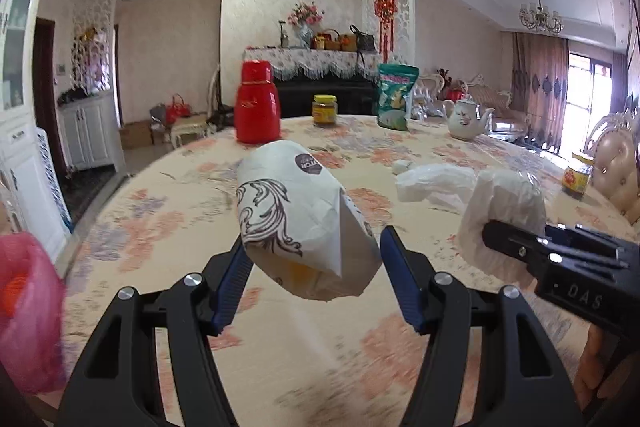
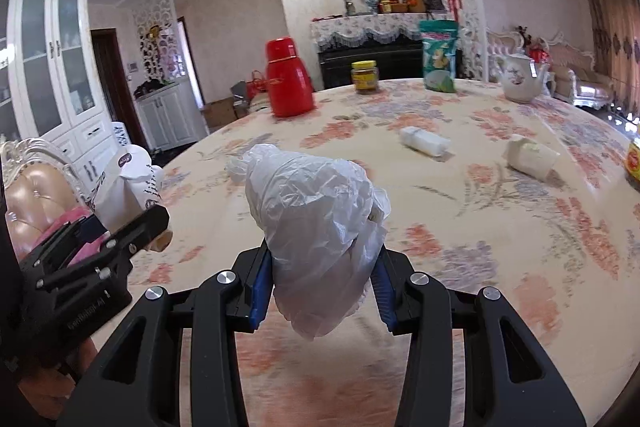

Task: Collect trash
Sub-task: 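Carry the paper cup and plastic bag to the pink bin and open both tools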

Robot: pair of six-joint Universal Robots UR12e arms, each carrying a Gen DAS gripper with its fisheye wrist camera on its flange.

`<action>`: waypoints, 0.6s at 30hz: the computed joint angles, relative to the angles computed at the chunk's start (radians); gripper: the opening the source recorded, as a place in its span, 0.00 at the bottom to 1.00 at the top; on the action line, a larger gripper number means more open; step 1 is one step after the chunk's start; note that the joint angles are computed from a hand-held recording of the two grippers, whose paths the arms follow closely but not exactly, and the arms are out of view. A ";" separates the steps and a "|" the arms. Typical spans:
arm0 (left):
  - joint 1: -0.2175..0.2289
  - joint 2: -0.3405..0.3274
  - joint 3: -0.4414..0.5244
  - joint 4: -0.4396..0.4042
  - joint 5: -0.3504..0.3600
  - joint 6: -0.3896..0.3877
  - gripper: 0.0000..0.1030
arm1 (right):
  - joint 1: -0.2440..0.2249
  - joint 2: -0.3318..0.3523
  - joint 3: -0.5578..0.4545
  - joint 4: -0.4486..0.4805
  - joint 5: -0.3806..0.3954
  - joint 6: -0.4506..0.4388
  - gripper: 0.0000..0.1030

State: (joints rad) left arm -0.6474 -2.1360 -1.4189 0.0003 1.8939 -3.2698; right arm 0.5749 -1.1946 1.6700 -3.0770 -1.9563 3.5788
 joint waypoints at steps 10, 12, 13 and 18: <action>0.048 0.095 -0.148 0.064 0.046 -0.039 0.60 | 0.058 0.074 -0.107 -0.003 0.035 -0.076 0.41; 0.056 0.114 -0.176 0.077 0.068 -0.030 0.60 | 0.068 0.091 -0.133 -0.002 0.048 -0.097 0.41; 0.060 0.122 -0.189 0.082 0.077 -0.025 0.60 | 0.073 0.102 -0.153 -0.001 0.062 -0.109 0.41; 0.091 0.175 -0.267 0.099 0.137 -0.027 0.60 | 0.099 0.160 -0.253 0.023 0.123 -0.184 0.41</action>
State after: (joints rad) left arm -0.5569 -1.9606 -1.6856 0.0988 2.0311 -3.2968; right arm 0.6742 -1.0346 1.4166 -3.0536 -1.8329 3.3945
